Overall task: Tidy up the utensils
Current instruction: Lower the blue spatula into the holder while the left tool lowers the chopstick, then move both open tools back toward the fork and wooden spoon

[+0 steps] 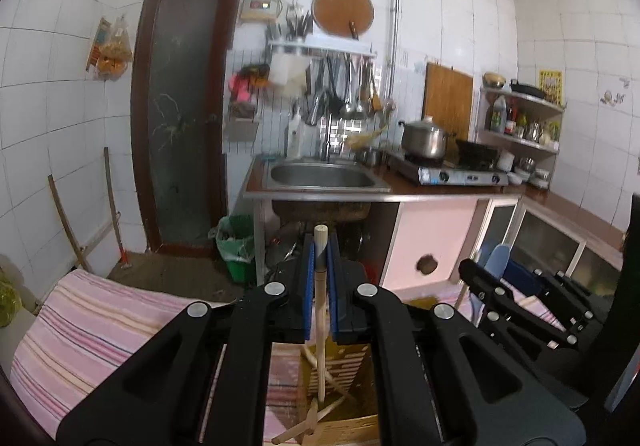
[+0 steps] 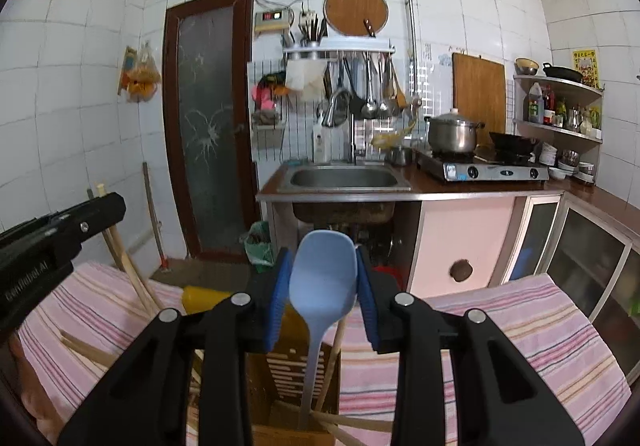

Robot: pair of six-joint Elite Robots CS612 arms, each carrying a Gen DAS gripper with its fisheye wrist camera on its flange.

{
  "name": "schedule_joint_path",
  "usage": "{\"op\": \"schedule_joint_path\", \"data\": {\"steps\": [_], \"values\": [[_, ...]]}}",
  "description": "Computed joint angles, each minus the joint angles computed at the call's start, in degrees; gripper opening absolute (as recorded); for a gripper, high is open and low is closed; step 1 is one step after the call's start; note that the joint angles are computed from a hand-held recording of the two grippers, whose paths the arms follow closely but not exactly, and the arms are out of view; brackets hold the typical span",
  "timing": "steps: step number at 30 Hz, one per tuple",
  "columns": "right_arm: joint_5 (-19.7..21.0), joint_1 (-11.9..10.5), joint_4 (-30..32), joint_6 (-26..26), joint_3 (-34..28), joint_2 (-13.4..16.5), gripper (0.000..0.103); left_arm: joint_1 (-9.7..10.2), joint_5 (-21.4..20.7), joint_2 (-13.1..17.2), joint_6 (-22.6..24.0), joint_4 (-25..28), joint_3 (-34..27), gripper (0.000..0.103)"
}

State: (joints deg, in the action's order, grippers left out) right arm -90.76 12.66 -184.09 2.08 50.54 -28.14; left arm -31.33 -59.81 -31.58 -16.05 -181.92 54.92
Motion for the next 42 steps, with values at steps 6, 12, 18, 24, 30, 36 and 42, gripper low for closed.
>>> {"op": "schedule_joint_path", "data": {"steps": [6,12,18,24,30,36,42], "values": [[-2.0,0.3,2.7,-1.0,0.4,0.0,0.033,0.41,-0.1,0.1,-2.6,2.2,0.6,0.005],[-2.7,0.1,5.3,-1.1,2.1,-1.9,0.05,0.58,-0.8,-2.3,-4.8,3.7,3.5,0.033],[-4.0,0.0,4.7,-1.1,6.5,-5.6,0.07,-0.76,3.9,-6.5,-2.3,-1.9,9.4,0.082],[-5.9,0.0,-0.2,-1.2,14.7,-10.1,0.089,-1.84,5.7,-11.5,-2.8,-2.4,17.0,0.098],[-6.0,0.4,-2.7,-0.8,21.7,-13.2,0.093,-2.18,6.4,-14.5,-5.2,-1.4,23.6,0.098],[-5.9,1.1,-4.1,-0.8,26.6,-14.5,0.093,-2.51,8.2,-15.7,-6.7,-0.4,29.0,0.098],[-5.7,1.7,-3.7,0.3,29.8,-14.7,0.093,-2.54,8.0,-16.1,-8.8,0.0,33.5,0.098]]}}
